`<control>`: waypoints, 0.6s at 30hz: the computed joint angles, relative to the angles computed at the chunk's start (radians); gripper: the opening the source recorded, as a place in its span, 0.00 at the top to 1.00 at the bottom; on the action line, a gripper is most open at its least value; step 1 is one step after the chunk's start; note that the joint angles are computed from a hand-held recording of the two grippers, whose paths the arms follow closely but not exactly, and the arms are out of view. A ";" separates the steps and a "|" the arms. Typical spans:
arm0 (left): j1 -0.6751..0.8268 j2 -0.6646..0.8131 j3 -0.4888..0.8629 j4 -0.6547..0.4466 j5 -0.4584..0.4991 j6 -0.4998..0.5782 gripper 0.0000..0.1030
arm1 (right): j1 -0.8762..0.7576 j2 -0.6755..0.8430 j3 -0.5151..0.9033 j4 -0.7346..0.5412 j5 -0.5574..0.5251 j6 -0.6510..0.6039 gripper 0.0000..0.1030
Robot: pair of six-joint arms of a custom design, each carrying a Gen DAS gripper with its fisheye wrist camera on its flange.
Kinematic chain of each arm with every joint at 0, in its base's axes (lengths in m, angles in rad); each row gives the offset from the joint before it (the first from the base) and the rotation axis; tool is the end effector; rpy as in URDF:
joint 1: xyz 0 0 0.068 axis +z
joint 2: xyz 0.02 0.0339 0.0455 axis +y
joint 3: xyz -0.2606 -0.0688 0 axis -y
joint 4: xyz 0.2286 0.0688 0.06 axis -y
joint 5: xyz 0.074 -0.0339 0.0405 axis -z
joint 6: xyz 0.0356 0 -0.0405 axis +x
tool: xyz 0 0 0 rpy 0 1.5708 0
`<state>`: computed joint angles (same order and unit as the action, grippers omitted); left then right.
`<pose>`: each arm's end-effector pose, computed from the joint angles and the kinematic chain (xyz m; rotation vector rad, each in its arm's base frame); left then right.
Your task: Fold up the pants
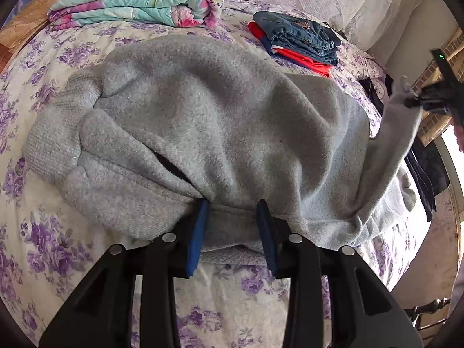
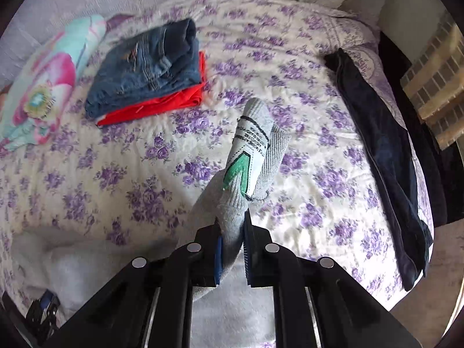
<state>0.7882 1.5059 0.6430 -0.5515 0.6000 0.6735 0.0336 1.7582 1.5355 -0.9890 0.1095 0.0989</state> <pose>0.1647 0.1372 0.1368 -0.0858 2.5895 -0.4611 0.3431 0.0076 0.2752 0.1181 2.7716 -0.1184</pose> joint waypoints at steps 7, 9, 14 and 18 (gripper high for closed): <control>-0.026 -0.019 -0.001 -0.001 -0.029 -0.018 0.66 | -0.547 -0.533 -0.713 0.262 -0.328 -0.269 0.90; -0.044 -0.037 -0.009 0.008 -0.050 -0.039 0.66 | -0.669 -0.450 -0.891 0.437 -0.391 -0.328 0.90; -0.055 -0.131 0.010 -0.069 -0.131 -0.073 0.77 | -0.800 -0.307 -1.123 0.805 -0.567 -0.420 0.90; -0.045 -0.299 0.027 -0.229 -0.065 -0.057 0.78 | -0.813 -0.275 -1.057 0.714 -0.604 -0.484 0.88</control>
<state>0.7436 1.2070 0.6696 -0.7808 0.5349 0.6167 -0.7792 1.4832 0.4786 -0.2754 -0.4941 -0.3855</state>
